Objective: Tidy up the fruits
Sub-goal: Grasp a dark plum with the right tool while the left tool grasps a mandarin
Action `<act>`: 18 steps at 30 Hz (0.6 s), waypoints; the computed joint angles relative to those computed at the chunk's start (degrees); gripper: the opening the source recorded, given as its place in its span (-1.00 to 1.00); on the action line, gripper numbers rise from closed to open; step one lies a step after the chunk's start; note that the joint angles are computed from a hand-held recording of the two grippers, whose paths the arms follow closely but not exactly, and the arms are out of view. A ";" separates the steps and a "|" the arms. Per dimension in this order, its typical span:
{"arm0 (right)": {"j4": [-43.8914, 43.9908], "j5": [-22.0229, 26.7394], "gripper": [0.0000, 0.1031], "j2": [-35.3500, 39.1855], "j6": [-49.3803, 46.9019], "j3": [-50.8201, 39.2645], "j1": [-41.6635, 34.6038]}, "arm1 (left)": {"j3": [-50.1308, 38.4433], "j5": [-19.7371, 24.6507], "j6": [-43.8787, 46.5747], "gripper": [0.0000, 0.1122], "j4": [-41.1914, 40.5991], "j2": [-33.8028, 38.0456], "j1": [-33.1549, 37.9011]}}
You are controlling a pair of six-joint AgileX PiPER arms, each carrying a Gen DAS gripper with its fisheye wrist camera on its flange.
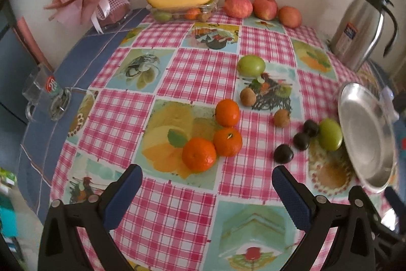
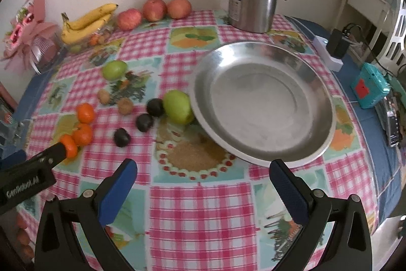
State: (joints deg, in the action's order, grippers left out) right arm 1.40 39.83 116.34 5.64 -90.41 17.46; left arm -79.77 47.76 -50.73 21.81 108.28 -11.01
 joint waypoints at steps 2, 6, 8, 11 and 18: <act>1.44 1.51 1.00 0.44 -0.02 -2.30 -0.14 | -1.76 0.95 0.09 0.84 -0.95 0.26 0.50; 3.09 6.06 1.00 2.54 0.43 -9.88 -0.24 | -6.20 1.92 1.60 0.84 -3.32 1.16 2.12; 3.34 8.31 1.00 4.05 0.72 -14.42 0.03 | -8.85 3.36 1.53 0.84 -3.26 2.17 2.72; 1.76 12.01 1.00 7.39 2.07 -21.65 0.64 | -12.06 4.64 0.22 0.84 -1.37 3.71 3.30; 1.88 19.97 1.00 16.19 4.89 -35.71 0.60 | -14.04 1.76 0.85 0.84 -2.09 6.84 6.25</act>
State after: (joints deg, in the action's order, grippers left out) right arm 3.27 59.80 132.54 10.53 -126.12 18.06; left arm -93.82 49.52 -49.88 19.72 115.12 -4.76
